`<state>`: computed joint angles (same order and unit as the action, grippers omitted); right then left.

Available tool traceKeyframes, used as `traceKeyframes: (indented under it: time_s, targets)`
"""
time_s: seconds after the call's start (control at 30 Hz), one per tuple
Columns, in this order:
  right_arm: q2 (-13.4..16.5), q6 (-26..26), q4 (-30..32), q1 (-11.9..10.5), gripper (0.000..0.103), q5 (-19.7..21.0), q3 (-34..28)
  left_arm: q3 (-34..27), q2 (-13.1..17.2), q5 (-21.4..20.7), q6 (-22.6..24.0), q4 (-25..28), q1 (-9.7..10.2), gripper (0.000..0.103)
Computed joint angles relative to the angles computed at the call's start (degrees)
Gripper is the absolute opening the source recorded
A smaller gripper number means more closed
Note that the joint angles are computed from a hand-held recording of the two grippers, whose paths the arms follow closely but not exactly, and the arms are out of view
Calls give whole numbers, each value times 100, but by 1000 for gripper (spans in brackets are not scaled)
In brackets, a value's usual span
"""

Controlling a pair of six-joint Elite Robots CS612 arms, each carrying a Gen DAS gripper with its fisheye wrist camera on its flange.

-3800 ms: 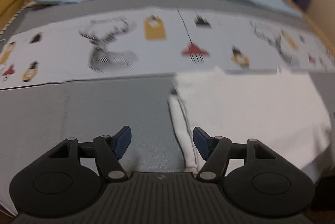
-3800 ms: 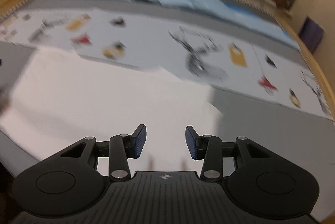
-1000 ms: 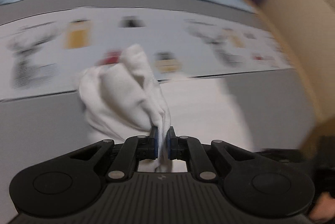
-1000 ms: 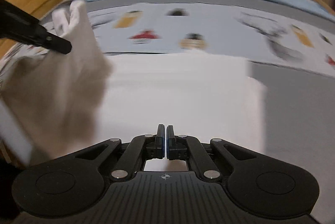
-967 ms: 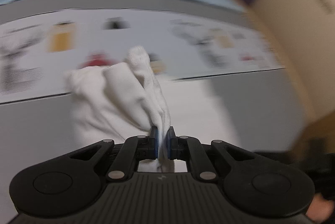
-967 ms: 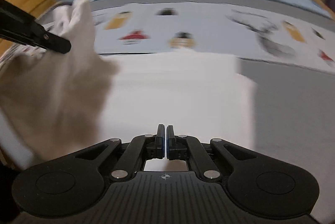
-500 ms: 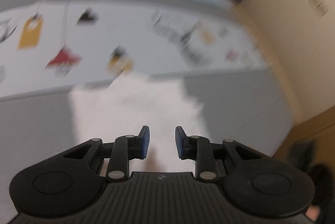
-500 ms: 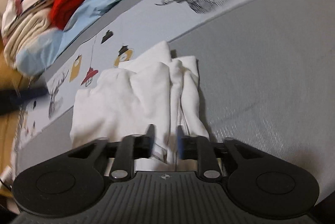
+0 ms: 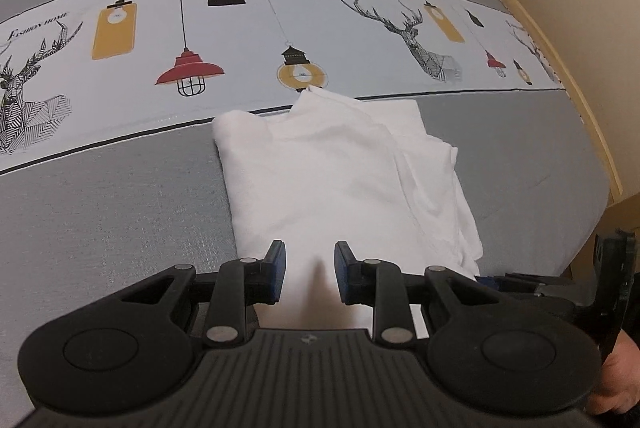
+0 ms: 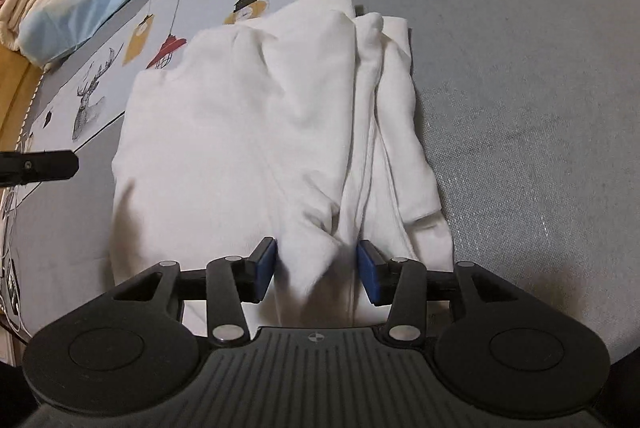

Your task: Fold small clothes

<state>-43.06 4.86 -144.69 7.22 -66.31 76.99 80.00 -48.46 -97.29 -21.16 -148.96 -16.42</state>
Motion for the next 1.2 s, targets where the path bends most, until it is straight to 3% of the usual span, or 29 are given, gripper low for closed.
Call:
traceKeyframes:
  time_s: [0.07,0.1,0.17,0.23,0.43,0.53,0.6,0.7,0.77,0.83,0.93,1.0,1.13,1.2]
  targets:
    - [10,45,0,0,44,13,-13,5,-12,14,57,-3,-11,29]
    - [23,87,-4,-3,40,36,-30,7,-11,10,77,-17,-12,29]
    - [30,172,-89,-28,20,185,-2,-2,0,10,65,-57,-14,29]
    - [10,175,-222,-40,16,263,45,-13,11,12,53,-91,-15,29]
    - [-165,14,-810,-132,13,623,139,-53,30,1,97,-124,-38,29]
    - [-329,-481,-1110,-201,13,778,138,-71,43,-45,154,-118,-42,29]
    - [-402,-907,-839,-228,13,645,64,-98,57,-68,216,-69,-53,29]
    - [-287,-1076,411,-233,24,-65,-271,-152,83,-56,293,25,-75,29]
    - [-173,-737,950,-253,30,-551,-488,-170,94,-64,316,8,-86,29]
    - [-146,-256,676,-356,30,-426,-533,-178,98,-75,306,-31,-91,29]
    - [-13,73,336,-509,44,73,-840,-202,114,-80,309,-50,-100,29]
    - [149,37,392,-549,48,169,-1154,-233,131,-34,326,12,-113,29]
    - [529,-471,1118,-523,61,221,-1824,-290,167,42,315,89,-132,29]
    - [709,-545,1442,-487,62,269,-2013,-320,186,79,289,102,-136,30]
